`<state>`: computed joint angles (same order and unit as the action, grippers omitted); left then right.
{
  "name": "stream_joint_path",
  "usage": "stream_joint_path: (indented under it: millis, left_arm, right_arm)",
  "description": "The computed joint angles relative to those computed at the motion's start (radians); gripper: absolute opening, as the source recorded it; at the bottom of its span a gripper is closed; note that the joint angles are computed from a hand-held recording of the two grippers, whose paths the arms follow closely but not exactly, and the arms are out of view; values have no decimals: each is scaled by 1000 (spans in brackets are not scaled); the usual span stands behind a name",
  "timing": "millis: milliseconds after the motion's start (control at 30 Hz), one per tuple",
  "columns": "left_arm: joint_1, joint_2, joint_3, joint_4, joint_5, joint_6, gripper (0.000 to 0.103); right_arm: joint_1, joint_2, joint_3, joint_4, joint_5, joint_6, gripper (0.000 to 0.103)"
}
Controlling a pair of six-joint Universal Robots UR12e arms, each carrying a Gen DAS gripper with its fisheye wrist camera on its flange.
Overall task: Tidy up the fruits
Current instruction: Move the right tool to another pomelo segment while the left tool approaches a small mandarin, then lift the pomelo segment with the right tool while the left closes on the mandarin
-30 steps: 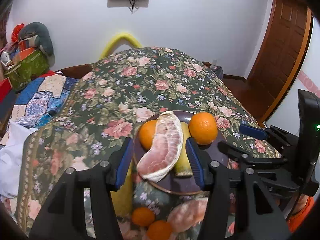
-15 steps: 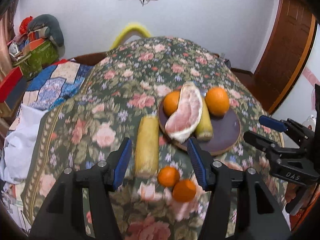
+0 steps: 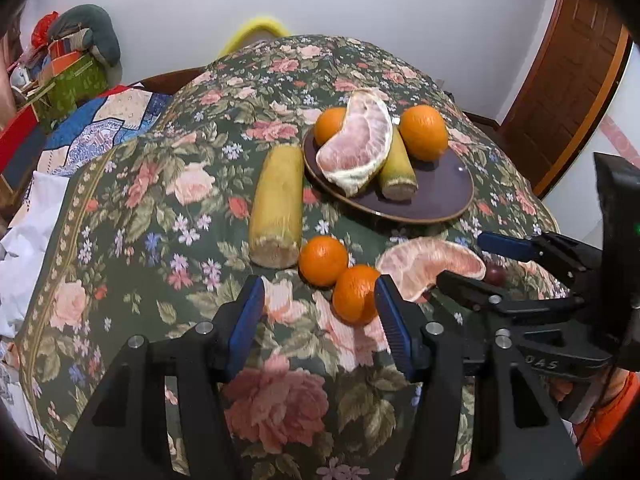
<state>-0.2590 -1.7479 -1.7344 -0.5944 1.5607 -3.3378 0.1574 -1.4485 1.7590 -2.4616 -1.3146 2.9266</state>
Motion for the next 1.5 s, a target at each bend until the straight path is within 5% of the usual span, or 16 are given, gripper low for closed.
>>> stream_joint_path:
  millis: [267, 467, 767, 867, 967, 1333, 1400, 1467, 1500]
  left_arm:
    - [-3, -5, -6, -15, -11, -5, 57]
    - [-7, -10, -5, -13, -22, 2, 57]
    - [-17, -27, 7, -4, -37, 6, 56]
    - [-23, -36, 15, 1, -34, 16, 48]
    - [-33, -49, 27, -2, -9, 21, 42]
    - [-38, -50, 23, 27, 19, 22, 33]
    - [-36, -45, 16, 30, 11, 19, 33]
    - [-35, -39, 11, 34, 13, 19, 33]
    - [-36, -36, 7, 37, 16, 21, 33]
  right_arm:
    - [2, 16, -12, 38, 0, -41, 65]
    - [-4, 15, -8, 20, 12, -43, 39]
    - [-22, -6, 12, -23, 56, -22, 31]
    - [-26, -17, 23, -56, 48, -19, 27]
    - [-36, -28, 27, -62, 52, -22, 7]
    - [-61, -44, 42, -64, 55, -17, 9]
    - [-58, -41, 37, -51, 66, -18, 22]
    - [-51, -34, 35, -64, 56, -7, 48]
    - [-47, -30, 36, -80, 46, 0, 50]
